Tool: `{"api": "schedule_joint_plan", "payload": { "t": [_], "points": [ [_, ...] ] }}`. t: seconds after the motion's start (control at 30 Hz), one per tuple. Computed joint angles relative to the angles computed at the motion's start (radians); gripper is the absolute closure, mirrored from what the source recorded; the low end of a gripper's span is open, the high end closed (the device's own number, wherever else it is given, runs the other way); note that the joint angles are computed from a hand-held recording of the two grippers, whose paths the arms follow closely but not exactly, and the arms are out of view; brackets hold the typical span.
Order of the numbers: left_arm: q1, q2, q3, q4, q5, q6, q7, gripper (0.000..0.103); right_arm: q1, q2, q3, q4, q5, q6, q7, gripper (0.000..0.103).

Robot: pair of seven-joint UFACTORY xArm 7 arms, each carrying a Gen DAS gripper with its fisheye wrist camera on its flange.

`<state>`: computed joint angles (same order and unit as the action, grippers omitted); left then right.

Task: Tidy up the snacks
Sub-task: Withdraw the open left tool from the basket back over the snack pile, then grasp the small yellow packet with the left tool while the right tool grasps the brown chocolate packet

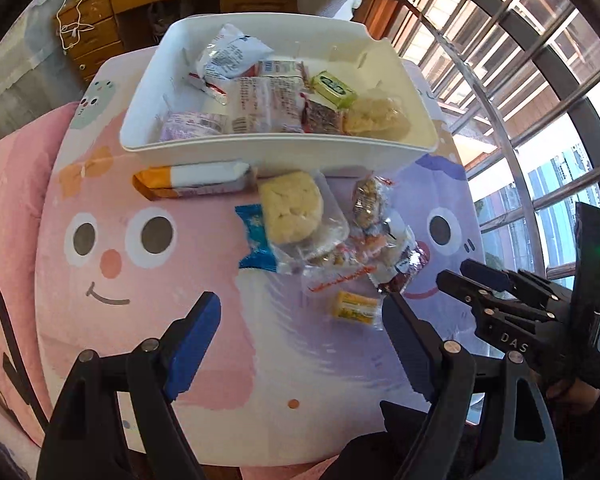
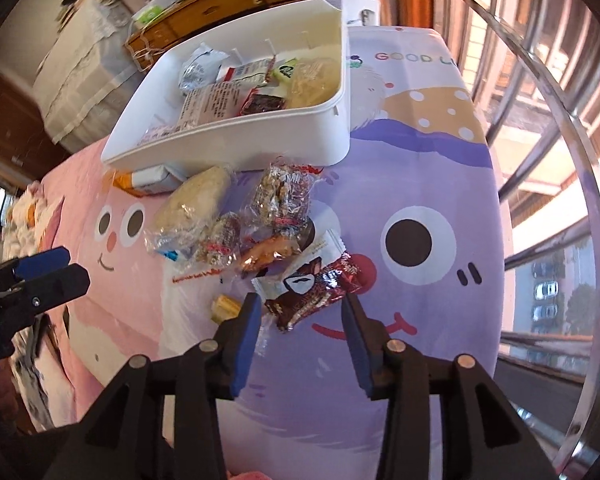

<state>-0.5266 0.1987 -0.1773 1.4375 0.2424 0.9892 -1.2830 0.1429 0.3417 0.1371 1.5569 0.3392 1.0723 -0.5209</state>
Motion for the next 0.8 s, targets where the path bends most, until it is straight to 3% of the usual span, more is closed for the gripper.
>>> {"api": "schedule_joint_plan", "payload": {
  "t": [0.47, 0.8],
  "points": [
    [-0.082, 0.149, 0.009, 0.075, 0.031, -0.053, 0.014, 0.021, -0.064, -0.028, 0.040, -0.157, 0.148, -0.245, -0.521, 0.050],
    [-0.110, 0.237, 0.036, 0.101, 0.045, -0.093, 0.091, 0.021, -0.079, 0.018, 0.062, -0.150, 0.241, -0.221, -0.740, 0.046]
  ]
}}
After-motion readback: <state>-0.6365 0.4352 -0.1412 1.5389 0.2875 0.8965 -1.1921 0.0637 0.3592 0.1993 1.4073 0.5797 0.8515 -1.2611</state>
